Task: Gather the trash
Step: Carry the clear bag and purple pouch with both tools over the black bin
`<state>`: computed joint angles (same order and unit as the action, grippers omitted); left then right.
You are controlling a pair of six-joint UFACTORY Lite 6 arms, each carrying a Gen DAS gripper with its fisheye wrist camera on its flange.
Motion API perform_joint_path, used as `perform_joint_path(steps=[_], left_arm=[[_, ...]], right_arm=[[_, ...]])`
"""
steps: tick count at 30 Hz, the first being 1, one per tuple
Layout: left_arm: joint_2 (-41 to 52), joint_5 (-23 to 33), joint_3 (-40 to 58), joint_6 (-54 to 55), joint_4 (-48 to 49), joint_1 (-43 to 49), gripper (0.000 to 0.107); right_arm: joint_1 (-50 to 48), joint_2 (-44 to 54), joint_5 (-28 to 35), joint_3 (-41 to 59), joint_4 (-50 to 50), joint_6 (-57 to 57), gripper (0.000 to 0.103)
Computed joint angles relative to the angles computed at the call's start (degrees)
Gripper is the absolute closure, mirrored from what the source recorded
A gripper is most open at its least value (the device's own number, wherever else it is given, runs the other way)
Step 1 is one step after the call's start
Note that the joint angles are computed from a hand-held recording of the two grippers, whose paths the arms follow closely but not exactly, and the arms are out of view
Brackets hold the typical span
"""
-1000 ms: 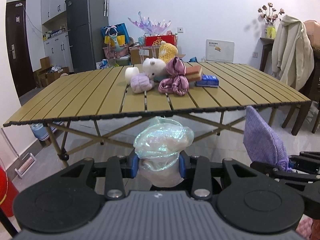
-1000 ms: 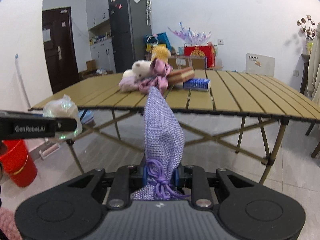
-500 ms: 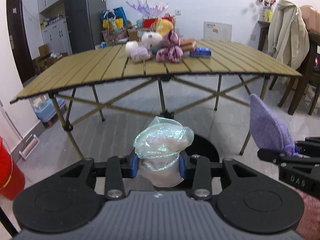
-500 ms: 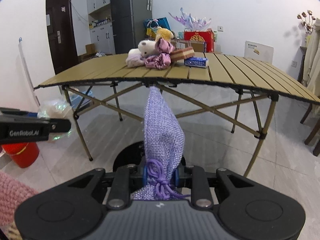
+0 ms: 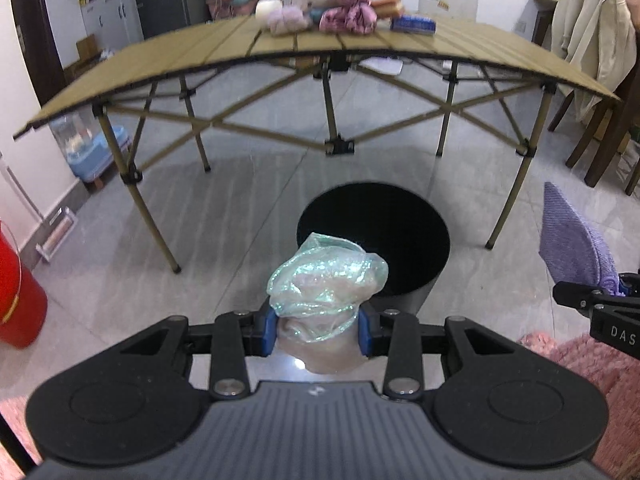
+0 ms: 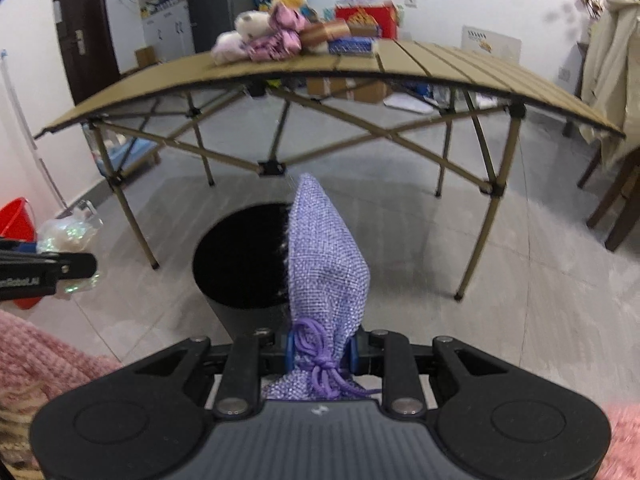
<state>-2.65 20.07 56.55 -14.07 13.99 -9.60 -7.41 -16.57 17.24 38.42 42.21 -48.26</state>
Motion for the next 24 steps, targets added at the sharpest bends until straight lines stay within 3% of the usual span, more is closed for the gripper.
perform_joint_path(steps=[13, 24], left_arm=[[8.33, 4.49, 6.11, -1.34, -0.2, 0.02, 0.07], [18.74, 8.34, 16.05, -1.74, -0.67, -1.1, 0.07]], right_arm=[[1.18, 8.71, -3.27, 2.75, -7.31, 9.22, 0.08], [2.58, 20.44, -5.3, 12.81, -20.21, 22.85, 0.08]])
